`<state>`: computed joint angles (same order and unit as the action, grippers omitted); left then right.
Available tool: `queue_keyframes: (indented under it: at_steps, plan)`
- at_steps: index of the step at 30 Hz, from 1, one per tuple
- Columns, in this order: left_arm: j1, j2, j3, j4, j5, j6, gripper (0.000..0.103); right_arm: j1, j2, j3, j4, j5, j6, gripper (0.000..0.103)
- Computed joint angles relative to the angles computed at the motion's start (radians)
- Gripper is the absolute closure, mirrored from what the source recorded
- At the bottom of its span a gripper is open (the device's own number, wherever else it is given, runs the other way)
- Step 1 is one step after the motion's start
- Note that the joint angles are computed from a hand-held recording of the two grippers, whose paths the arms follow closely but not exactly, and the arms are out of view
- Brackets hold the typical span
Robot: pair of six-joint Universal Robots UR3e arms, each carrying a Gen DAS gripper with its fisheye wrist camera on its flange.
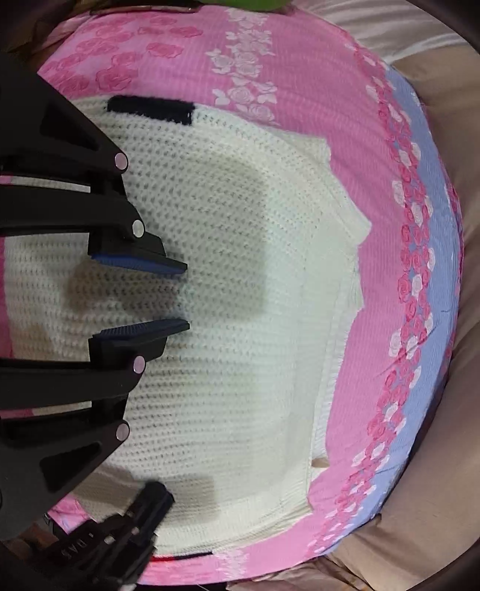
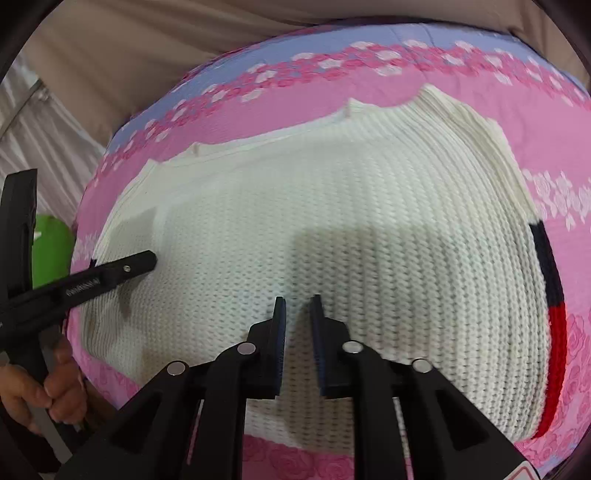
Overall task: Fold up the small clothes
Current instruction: 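Open both tools and release the sweater, then grasp the folded sweater edge again with both tools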
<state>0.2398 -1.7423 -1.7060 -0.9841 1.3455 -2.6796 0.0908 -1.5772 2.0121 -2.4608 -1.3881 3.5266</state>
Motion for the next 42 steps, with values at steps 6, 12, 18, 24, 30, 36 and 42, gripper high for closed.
queue_keyframes:
  at_steps: [6,12,18,24,30,36,42]
  plan:
    - [0.069,-0.023,0.032,-0.043,-0.035,0.011,0.079,-0.116,-0.148,0.149,0.02,-0.068,-0.043,0.099]
    - [0.052,-0.009,0.011,-0.017,-0.012,-0.001,0.079,-0.432,-0.512,0.31,0.219,0.012,-0.142,0.097]
    - [0.069,0.009,0.062,-0.069,-0.035,-0.02,0.079,-0.451,-0.283,0.21,0.139,-0.032,-0.138,0.058]
    - [0.107,-0.196,0.367,-0.108,-0.067,-0.128,0.05,-0.41,-0.205,0.112,0.103,-0.03,-0.145,0.058]
    - [0.095,-0.308,0.464,-0.129,0.008,-0.094,0.103,-0.43,-0.051,0.049,0.049,0.051,-0.137,0.095]
    - [0.167,-0.402,0.58,-0.218,0.075,-0.122,0.103,-0.588,-0.15,0.132,0.066,0.035,-0.187,0.097]
    - [0.184,-0.247,0.49,-0.256,-0.179,-0.06,0.065,-0.561,-0.14,0.116,0.074,0.076,-0.233,0.091]
